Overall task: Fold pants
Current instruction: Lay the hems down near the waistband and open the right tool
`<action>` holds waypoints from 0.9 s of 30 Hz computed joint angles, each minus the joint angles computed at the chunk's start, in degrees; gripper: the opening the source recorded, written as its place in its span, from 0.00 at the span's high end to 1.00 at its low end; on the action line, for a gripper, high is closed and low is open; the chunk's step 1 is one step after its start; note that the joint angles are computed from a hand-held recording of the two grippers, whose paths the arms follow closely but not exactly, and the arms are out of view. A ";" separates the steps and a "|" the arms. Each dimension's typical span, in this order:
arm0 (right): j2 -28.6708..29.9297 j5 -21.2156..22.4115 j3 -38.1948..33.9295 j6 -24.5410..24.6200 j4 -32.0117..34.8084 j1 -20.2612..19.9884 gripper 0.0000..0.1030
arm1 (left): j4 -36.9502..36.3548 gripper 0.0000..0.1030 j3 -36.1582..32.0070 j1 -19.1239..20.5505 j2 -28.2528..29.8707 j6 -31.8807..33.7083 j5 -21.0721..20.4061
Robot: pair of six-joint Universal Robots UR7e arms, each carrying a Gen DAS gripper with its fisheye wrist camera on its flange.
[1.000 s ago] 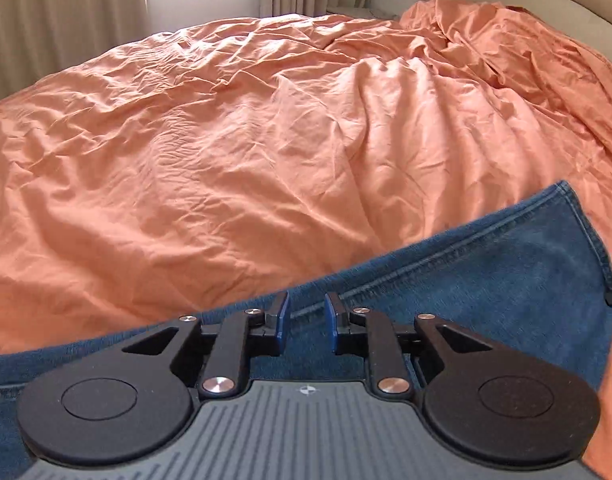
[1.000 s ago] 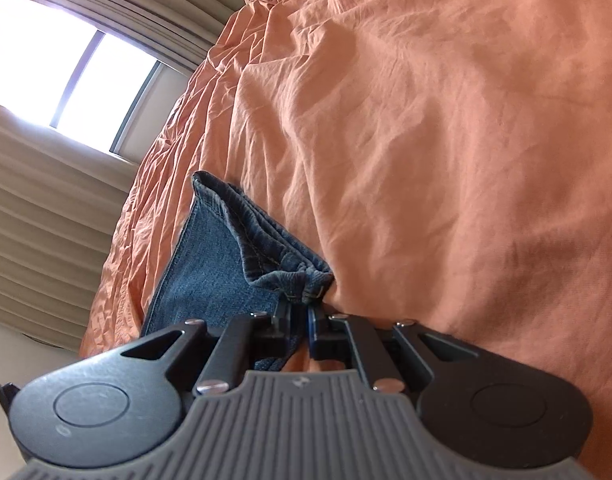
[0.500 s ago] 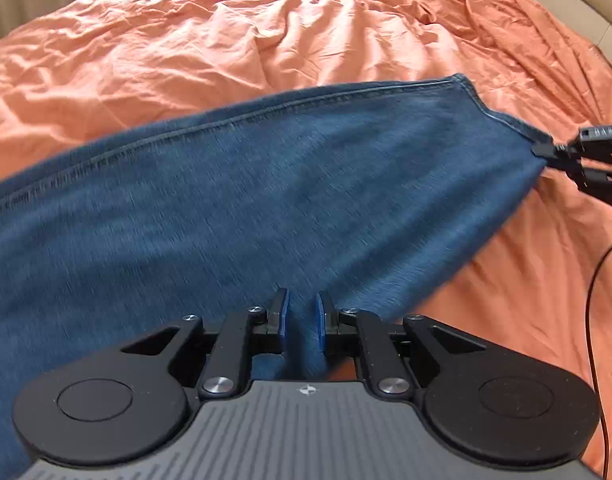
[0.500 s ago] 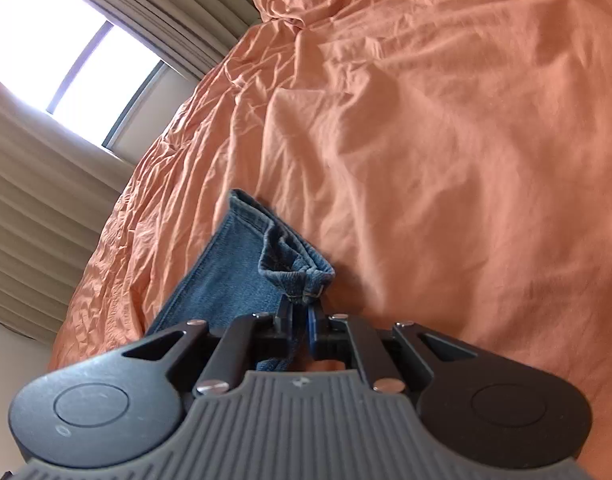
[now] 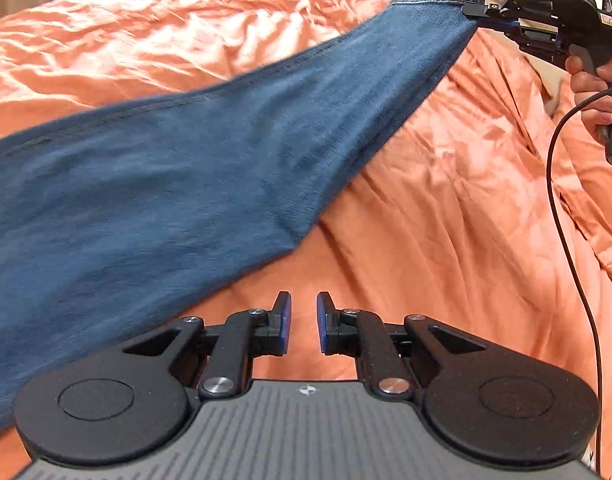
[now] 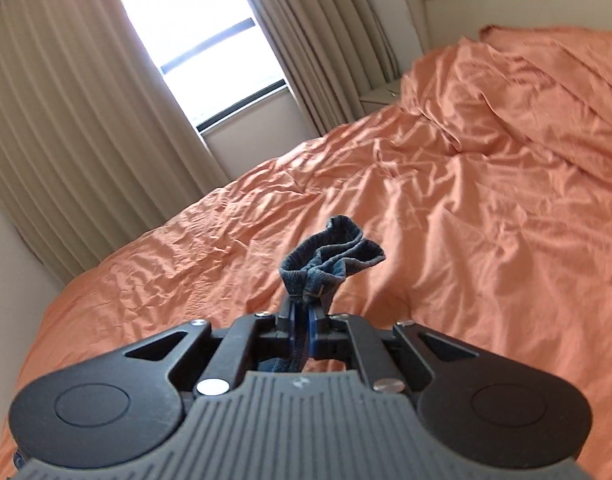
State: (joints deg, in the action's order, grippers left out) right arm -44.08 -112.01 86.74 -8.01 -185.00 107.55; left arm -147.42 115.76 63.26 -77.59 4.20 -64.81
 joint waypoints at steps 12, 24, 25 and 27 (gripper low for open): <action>14.77 -3.01 -17.06 -6.84 7.64 13.55 0.99 | 0.54 0.86 3.34 2.69 -18.93 -1.94 7.39; 31.06 -1.91 -20.80 -1.18 23.05 15.86 0.99 | 4.34 0.80 2.03 10.23 -25.89 -2.38 6.30; 31.55 -2.11 -20.28 -1.19 23.82 15.75 0.98 | 4.31 0.79 1.97 10.84 -25.90 -2.20 5.97; 32.33 -3.03 -19.42 -2.16 24.31 15.23 0.97 | 4.10 0.74 1.63 12.46 -25.57 -1.62 4.44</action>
State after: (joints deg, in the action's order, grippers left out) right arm -11.75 -115.05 67.32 -10.17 -160.69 122.78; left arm -143.32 117.38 75.72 -103.16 2.57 -60.37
